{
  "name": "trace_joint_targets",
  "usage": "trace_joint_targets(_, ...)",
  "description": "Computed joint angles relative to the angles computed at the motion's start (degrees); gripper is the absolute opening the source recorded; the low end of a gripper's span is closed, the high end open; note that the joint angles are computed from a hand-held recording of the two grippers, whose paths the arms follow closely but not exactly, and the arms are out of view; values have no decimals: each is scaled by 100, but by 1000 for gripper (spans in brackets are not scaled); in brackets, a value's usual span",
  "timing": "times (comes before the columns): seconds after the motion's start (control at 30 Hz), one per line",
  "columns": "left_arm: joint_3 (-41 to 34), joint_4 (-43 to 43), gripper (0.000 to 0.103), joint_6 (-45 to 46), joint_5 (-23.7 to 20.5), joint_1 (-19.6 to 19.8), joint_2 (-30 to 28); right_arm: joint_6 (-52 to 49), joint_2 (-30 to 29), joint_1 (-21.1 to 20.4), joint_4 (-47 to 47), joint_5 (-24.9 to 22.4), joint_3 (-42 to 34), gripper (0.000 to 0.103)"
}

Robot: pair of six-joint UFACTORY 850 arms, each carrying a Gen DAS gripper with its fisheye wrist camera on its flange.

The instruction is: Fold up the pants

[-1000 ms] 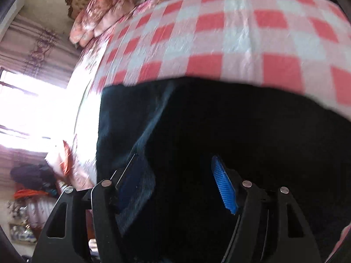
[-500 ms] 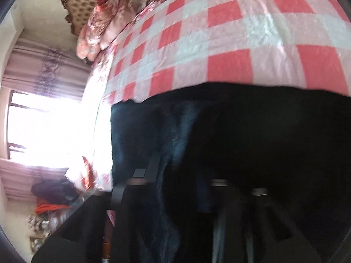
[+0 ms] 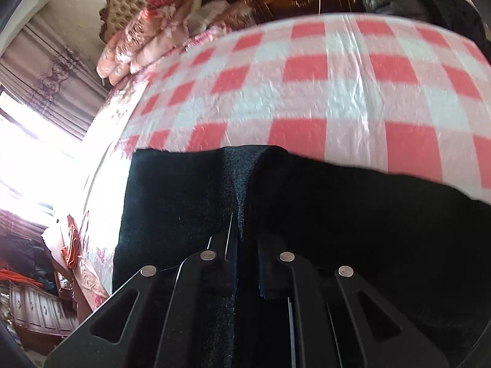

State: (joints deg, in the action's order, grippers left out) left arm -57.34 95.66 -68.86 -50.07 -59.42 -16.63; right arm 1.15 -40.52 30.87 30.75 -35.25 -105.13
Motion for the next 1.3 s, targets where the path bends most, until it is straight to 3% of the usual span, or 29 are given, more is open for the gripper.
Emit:
trace_joint_targets(0.13,42,108,8,-77,-105,-73,-113,394,-124,44,-451,-46,-52,11)
trace_joint_targets(0.23,33,-40,10,-155,95,-45,-33,614,-102,40,-452,105,61,15)
trace_joint_targets(0.27,42,-47,10,-146,116,-41,-19,836,-69,40,-629,188,91,23)
trace_joint_targets(0.3,46,-43,11,-117,95,-50,-21,1233,-53,64,-1045,242,75,36)
trace_joint_targets(0.37,48,-36,14,-86,38,-77,-26,2349,-27,114,-2229,280,15,52)
trace_joint_targets(0.43,28,-77,18,-76,35,-85,-29,2919,-12,123,-2707,305,16,58)
trace_joint_targets(0.53,55,60,40,-196,-204,-141,-24,4089,146,146,-3613,308,160,60)
trace_joint_targets(0.57,98,155,55,-294,-248,-160,19,4689,405,145,-3983,498,472,63)
trace_joint_targets(0.6,168,257,77,-419,-187,-170,112,5135,602,148,-4253,719,731,67)
trace_joint_targets(0.63,224,291,88,-476,2,-165,212,5676,921,180,-4609,1027,1148,68)
trace_joint_targets(0.67,327,437,91,-648,225,-176,353,5977,1187,234,-4868,1197,1489,69)
trace_joint_targets(0.8,643,905,91,-1001,475,-305,651,7061,1913,667,-6081,1188,2386,69)
trace_joint_targets(0.93,1134,1083,91,-1833,420,-234,1230,8028,2491,1156,-7017,1136,3206,69)
trace_joint_targets(1.1,1785,119,91,-3075,408,241,2376,8474,2689,1765,-7764,863,3498,69)
trace_joint_targets(1.17,1976,-777,89,-3538,1190,851,2959,8345,2531,1996,-7947,613,3284,69)
trace_joint_targets(1.3,2530,-1513,57,-4933,3588,2504,3788,7855,2207,2213,-7930,252,2967,69)
